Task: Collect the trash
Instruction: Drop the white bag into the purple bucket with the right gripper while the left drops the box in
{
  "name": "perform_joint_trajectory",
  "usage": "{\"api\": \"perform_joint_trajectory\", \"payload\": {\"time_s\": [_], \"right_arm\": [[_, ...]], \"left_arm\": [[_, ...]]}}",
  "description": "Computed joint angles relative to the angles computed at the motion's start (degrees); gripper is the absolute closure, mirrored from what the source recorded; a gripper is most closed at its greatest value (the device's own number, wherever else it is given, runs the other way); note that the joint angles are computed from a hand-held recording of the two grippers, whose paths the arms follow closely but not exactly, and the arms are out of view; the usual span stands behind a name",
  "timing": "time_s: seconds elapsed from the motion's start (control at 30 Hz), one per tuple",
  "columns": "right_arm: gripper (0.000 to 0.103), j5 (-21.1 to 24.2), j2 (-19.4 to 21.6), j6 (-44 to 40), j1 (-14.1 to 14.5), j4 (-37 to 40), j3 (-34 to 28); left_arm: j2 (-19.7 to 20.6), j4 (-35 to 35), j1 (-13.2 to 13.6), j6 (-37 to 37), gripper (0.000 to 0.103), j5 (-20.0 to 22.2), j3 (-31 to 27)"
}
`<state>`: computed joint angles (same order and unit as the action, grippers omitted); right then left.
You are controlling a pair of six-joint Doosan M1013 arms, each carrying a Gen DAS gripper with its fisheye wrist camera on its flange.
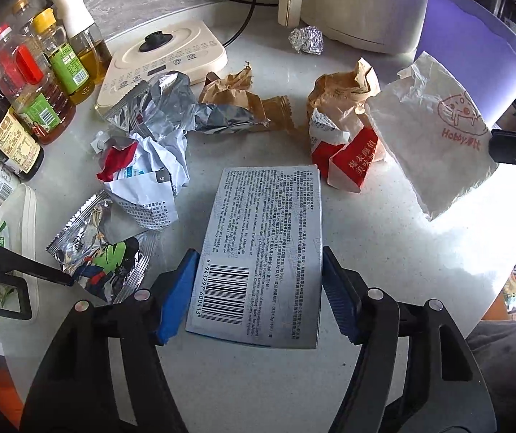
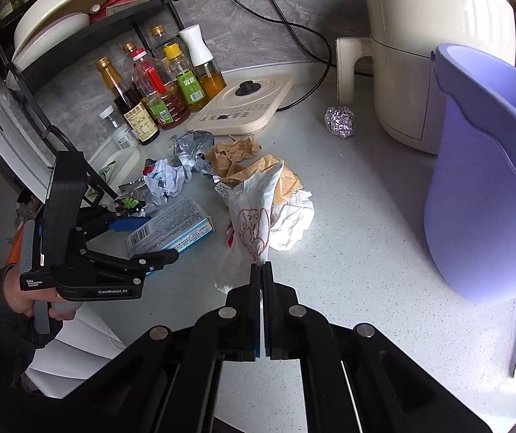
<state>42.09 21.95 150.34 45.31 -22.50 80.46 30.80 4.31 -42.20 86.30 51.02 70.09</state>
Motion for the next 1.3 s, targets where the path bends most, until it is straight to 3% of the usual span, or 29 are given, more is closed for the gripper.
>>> {"api": "perform_joint_trajectory", "payload": {"time_s": [0.33, 0.67, 1.3], "right_arm": [[0.101, 2.1, -2.1, 5.7, 2.1, -10.6, -0.9], [0.101, 5.5, -4.7, 10.6, 3.2, -20.6, -1.1], [0.100, 16.8, -10.7, 22.1, 3.3, -34.4, 3.2]], "left_arm": [[-4.9, 3.7, -1.2, -7.6, 0.036, -6.6, 2.8], [-6.9, 9.4, -2.5, -14.1, 0.036, -10.7, 2.0], [-3.9, 7.1, -5.2, -10.9, 0.036, -14.4, -4.2]]}}
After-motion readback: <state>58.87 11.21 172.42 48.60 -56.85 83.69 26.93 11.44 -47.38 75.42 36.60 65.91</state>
